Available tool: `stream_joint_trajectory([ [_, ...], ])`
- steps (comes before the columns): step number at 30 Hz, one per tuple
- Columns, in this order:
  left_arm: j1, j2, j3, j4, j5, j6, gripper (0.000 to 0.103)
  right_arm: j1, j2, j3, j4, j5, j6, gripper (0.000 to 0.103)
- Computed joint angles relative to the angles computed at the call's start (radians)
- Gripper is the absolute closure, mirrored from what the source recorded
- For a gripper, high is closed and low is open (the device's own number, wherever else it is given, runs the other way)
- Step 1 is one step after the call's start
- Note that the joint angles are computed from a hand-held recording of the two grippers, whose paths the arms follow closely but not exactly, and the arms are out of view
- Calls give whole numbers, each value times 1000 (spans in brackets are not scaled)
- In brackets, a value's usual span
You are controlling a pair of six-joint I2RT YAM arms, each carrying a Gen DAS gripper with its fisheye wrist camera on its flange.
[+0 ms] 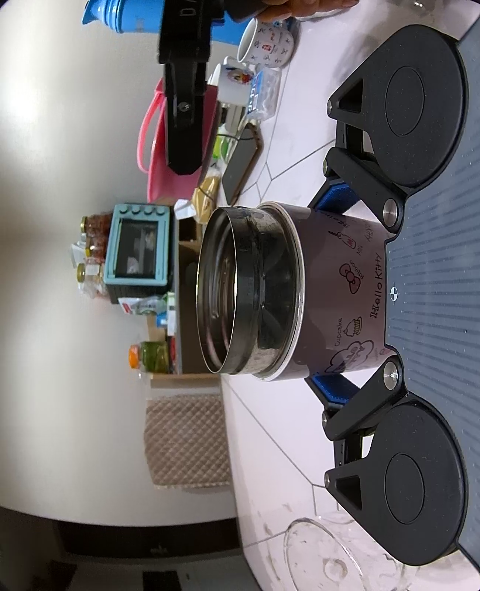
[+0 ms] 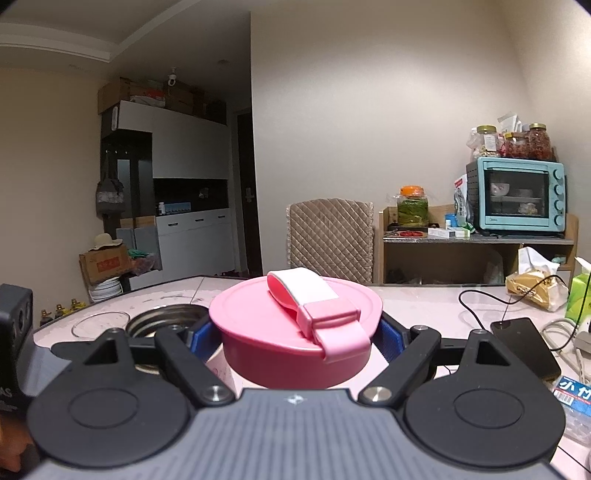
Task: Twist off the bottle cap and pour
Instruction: 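Carry the pink lid away from the jar's open rim with the right gripper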
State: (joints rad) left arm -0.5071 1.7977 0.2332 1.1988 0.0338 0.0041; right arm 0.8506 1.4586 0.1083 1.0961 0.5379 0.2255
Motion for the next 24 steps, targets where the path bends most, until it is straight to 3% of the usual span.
stream_joint_trajectory([
  [14,-47,-2,-2,0,-73,-28,13,43,34,-11,-5,97,38,18],
  [24,-77,-2,-1,-1,-119,-46,13,27,42,-8,-55,97,79,18],
])
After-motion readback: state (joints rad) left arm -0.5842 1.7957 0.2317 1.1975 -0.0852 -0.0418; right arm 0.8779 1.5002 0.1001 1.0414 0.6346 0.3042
